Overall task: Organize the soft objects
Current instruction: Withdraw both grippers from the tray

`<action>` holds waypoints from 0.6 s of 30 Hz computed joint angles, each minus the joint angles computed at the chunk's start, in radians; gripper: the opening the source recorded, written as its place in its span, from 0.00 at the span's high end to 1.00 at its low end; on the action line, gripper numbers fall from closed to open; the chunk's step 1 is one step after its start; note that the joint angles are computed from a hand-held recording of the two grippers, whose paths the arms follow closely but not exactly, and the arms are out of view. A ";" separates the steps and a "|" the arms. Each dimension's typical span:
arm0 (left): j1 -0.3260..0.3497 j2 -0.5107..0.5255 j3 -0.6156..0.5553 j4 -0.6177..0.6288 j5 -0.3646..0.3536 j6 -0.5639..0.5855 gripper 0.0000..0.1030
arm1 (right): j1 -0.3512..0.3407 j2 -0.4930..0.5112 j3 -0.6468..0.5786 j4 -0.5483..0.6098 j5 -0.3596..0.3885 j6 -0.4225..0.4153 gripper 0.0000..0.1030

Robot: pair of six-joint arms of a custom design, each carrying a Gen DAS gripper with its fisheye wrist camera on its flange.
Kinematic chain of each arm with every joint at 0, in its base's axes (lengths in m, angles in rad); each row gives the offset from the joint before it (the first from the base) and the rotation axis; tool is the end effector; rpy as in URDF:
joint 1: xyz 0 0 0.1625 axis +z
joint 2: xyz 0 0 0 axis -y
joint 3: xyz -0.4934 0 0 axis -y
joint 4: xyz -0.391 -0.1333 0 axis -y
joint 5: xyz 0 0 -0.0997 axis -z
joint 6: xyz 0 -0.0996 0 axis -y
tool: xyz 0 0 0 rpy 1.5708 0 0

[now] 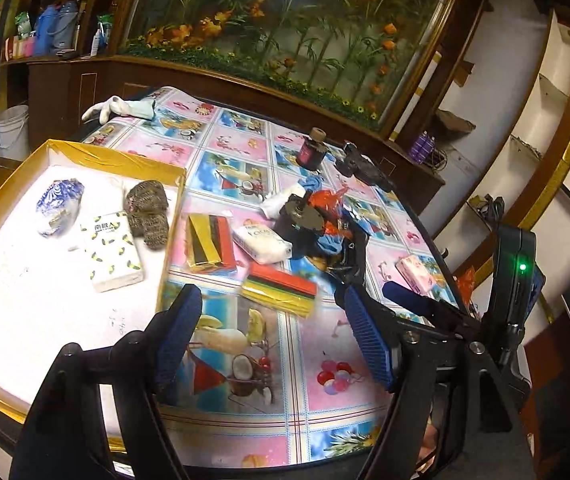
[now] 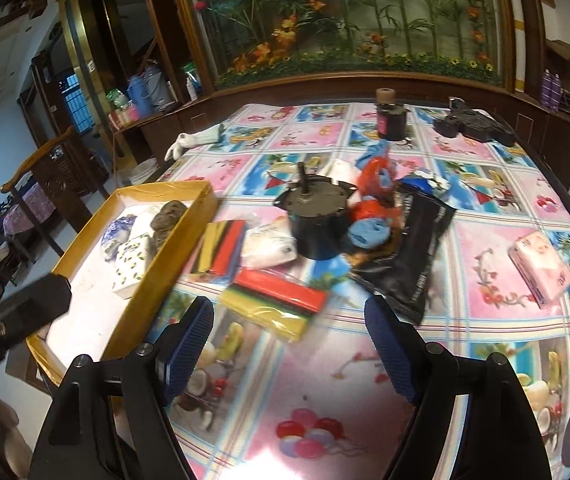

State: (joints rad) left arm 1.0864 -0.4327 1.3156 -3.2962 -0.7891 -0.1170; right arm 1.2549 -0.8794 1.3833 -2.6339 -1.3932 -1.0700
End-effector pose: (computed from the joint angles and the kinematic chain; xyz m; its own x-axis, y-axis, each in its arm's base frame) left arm -0.1996 -0.8162 0.0947 -0.9031 -0.2026 -0.3786 0.2059 0.5693 -0.7959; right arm -0.1031 -0.8011 0.3236 -0.6942 -0.6027 0.3935 -0.7198 0.5769 -0.3861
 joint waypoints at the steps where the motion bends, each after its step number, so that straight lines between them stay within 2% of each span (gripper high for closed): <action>1: -0.002 0.003 0.001 0.000 0.000 -0.001 0.29 | -0.004 0.001 -0.007 0.006 0.001 0.002 0.24; 18: 0.017 -0.001 0.001 0.062 -0.035 -0.079 0.29 | -0.004 0.026 -0.050 0.045 -0.023 0.004 0.24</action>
State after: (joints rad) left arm 1.1037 -0.4339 1.3162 -3.2339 -0.8243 -0.1964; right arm 1.2514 -0.8530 1.3334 -2.5887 -1.4158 -1.0657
